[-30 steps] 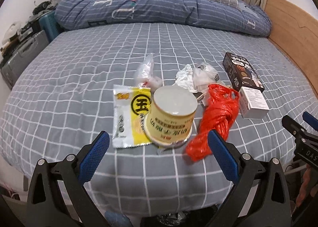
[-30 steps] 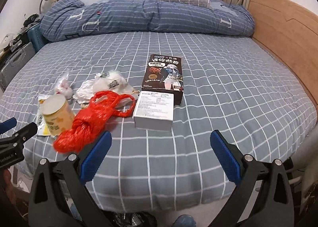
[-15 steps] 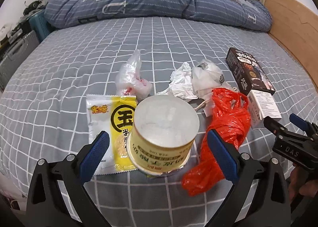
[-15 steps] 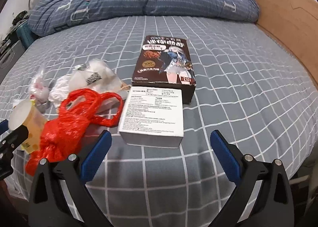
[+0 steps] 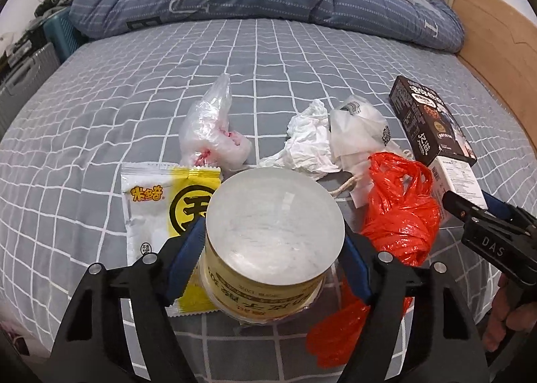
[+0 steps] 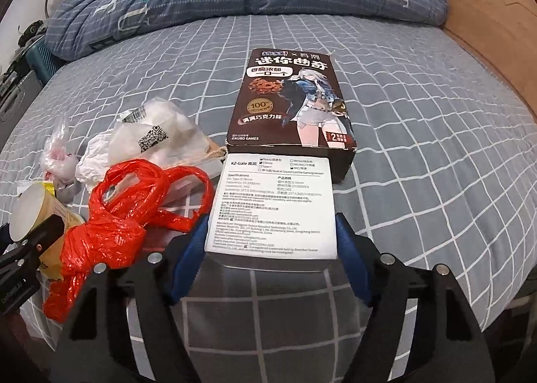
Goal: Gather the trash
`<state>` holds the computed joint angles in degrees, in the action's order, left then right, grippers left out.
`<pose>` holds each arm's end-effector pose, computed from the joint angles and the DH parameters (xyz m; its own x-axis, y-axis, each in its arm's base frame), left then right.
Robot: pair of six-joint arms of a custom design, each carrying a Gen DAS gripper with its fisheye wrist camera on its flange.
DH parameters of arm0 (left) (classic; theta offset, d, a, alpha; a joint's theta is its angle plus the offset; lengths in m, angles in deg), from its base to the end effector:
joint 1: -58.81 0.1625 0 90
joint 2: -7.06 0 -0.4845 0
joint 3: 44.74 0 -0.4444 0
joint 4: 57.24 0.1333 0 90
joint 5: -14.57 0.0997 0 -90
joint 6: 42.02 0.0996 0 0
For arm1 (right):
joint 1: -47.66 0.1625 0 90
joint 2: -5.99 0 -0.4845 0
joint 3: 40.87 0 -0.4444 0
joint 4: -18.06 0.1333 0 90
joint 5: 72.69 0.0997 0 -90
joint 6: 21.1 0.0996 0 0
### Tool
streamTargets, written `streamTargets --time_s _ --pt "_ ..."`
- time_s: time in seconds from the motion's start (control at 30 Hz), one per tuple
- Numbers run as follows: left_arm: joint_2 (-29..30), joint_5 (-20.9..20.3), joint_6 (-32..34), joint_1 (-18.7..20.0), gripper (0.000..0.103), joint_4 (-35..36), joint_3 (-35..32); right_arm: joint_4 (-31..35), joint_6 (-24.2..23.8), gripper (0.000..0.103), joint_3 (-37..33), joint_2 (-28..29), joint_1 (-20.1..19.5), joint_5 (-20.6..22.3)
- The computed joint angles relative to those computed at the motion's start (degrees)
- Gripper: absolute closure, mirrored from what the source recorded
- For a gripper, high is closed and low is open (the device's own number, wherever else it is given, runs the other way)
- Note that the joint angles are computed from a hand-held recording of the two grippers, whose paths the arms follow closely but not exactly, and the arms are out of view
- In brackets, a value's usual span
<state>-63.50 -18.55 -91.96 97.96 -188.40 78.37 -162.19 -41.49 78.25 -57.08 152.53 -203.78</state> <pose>-0.2652 -0.4954 0.1935 -0.7213 -0.1338 -0.6796 0.3234 0.8026 -0.5013 0.2176 -0.5550 0.2198 -0.6977 -0.1251 0.7054 -0.4858 0.8063 -0.3375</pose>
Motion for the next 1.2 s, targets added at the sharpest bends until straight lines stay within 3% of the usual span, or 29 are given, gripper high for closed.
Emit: streamTargets --time_s 0.7,1.2 --pt "-1.05 1.21 -2.33 -1.68 0.031 1.9 0.54 -0.5 -0.3 0.035 1.4 -1.29 0.16 0.72" --pt "-3.95 1.26 -7.86 -5.61 0.031 11.08 -0.9 1.48 1.14 0.035 2.7 -4.64 2.8 -0.04"
